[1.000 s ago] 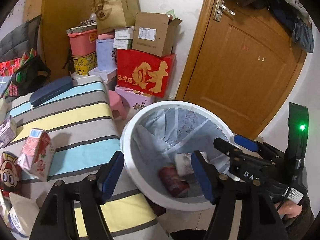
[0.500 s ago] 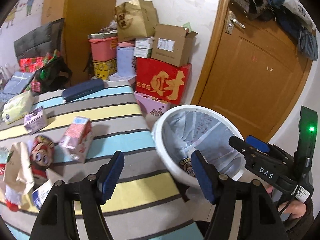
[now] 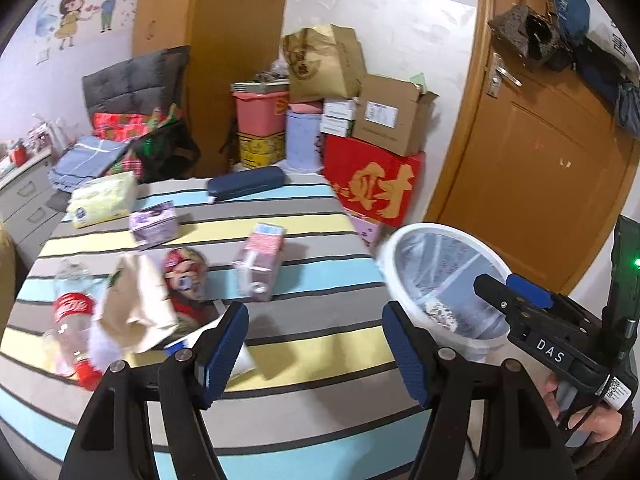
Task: Collect trash
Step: 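Move both open tools back over the table toward the remaining trash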
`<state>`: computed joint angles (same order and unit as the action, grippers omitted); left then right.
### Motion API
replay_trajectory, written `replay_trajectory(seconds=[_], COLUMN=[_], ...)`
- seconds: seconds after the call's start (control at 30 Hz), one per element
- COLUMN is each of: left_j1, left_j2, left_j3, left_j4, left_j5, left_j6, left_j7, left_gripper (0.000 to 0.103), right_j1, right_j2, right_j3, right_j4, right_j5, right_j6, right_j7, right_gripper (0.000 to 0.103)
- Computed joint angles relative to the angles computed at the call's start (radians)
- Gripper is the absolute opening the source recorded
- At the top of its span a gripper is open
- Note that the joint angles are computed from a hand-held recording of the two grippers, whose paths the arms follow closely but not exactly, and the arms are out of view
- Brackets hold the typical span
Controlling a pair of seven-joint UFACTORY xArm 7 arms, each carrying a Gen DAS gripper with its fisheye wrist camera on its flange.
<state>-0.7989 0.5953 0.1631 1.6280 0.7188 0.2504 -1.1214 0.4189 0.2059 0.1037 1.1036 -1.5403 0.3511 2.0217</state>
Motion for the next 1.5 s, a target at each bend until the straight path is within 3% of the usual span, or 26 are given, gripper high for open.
replay_trajectory(seconds=[0.17,0.33,0.57,0.8,0.97,1.13,1.2,1.5], left_j1=[-0.044,-0.030,0.025,0.119,0.204,0.310,0.361,0.399], left_j2=[-0.090,-0.169,-0.257,-0.310,-0.316,-0.278,-0.240,-0.117], left_j3=[0.094,0.122,0.124,0.093,0.050,-0.028,-0.062,-0.079], left_j4=[-0.140,-0.249,-0.368,-0.435,-0.452,-0.419,-0.393,-0.279], left_j5=[0.112,0.247,0.393,0.485,0.484,0.408,0.345,0.061], left_j6=[-0.030,-0.028,-0.008,-0.004,-0.002,-0.012,-0.047,-0.028], left_j7=[-0.153,-0.304,-0.477,-0.569,-0.578,-0.492,-0.433,-0.181], left_gripper=[0.069,0.069,0.069,0.069,0.069,0.069,0.070,0.071], right_j1=[0.026,0.060,0.117,0.166,0.180,0.198,0.195,0.205], right_j2=[0.043,0.089,0.164,0.250,0.303,0.363,0.392,0.472], right_j3=[0.010,0.007,-0.017,-0.052,-0.071,-0.092,-0.090,-0.120], right_j4=[0.051,0.099,0.183,0.277,0.352,0.443,0.482,0.588], right_j5=[-0.020,0.006,0.080,0.243,0.372,0.490,0.546,0.760], right_j6=[-0.017,-0.031,-0.065,-0.090,-0.102,-0.078,-0.075,-0.036], right_j7=[0.018,-0.014,-0.106,-0.272,-0.396,-0.510,-0.572,-0.753], right_gripper=[0.065,0.065,0.065,0.065,0.065,0.065,0.065,0.065])
